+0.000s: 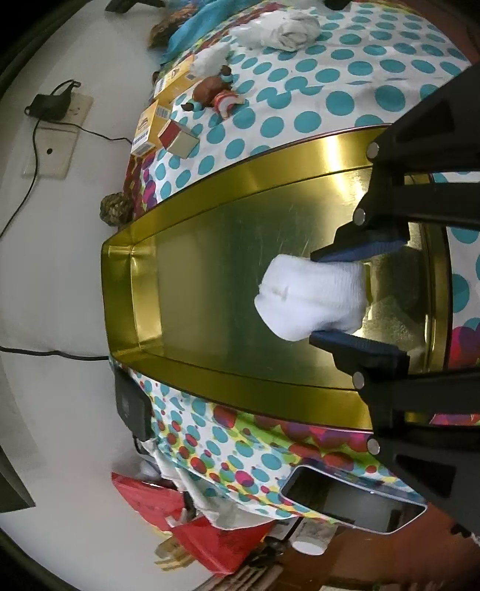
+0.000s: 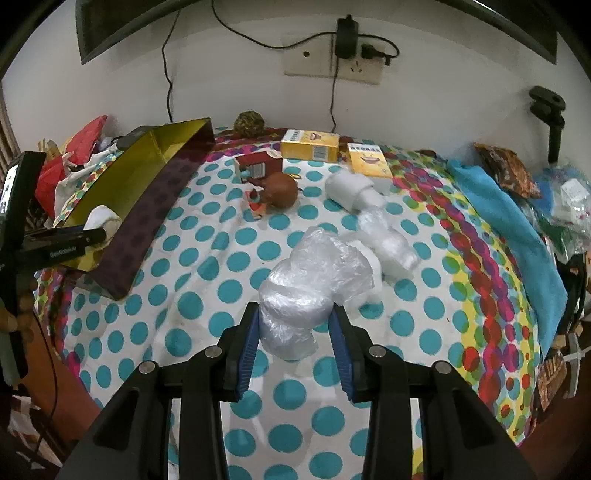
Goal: Organize objects
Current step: 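Carry the white cloth into the gold tray and open the left tool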
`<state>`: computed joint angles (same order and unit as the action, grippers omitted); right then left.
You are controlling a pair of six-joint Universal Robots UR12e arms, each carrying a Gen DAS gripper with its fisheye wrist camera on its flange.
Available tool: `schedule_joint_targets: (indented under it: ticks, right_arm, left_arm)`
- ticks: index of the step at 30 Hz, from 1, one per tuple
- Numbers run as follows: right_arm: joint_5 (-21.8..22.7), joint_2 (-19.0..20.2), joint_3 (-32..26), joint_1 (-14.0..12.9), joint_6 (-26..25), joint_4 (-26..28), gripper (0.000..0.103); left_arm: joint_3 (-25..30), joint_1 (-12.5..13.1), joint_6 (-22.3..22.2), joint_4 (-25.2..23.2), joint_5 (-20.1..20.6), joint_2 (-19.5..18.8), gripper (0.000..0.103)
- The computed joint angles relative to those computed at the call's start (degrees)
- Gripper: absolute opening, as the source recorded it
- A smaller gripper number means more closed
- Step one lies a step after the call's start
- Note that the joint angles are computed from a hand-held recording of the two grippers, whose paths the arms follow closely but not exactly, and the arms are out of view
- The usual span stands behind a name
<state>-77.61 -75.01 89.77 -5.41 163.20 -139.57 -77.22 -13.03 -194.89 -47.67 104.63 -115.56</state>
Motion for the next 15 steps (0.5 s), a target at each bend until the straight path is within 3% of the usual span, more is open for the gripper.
schedule_joint_targets:
  ticks: [2, 6, 15]
  right_arm:
    - [-0.10, 0.26, -0.49, 0.43, -0.54, 0.16, 0.035]
    - [-0.16, 0.63, -1.19, 1.24, -1.22, 0.05, 0.035]
    - [-0.22, 1.21, -2.55, 3.01, -3.25, -0.42, 0.035]
  left_arm:
    - [-0.13, -0.02, 0.42, 0.36, 0.02, 0.10, 0.053]
    - [-0.67, 0.01, 1.88, 1.41, -0.57, 0.52, 0.060]
    - [-2.16, 0.13, 2.14, 3.69, -0.79, 1.92, 0.068]
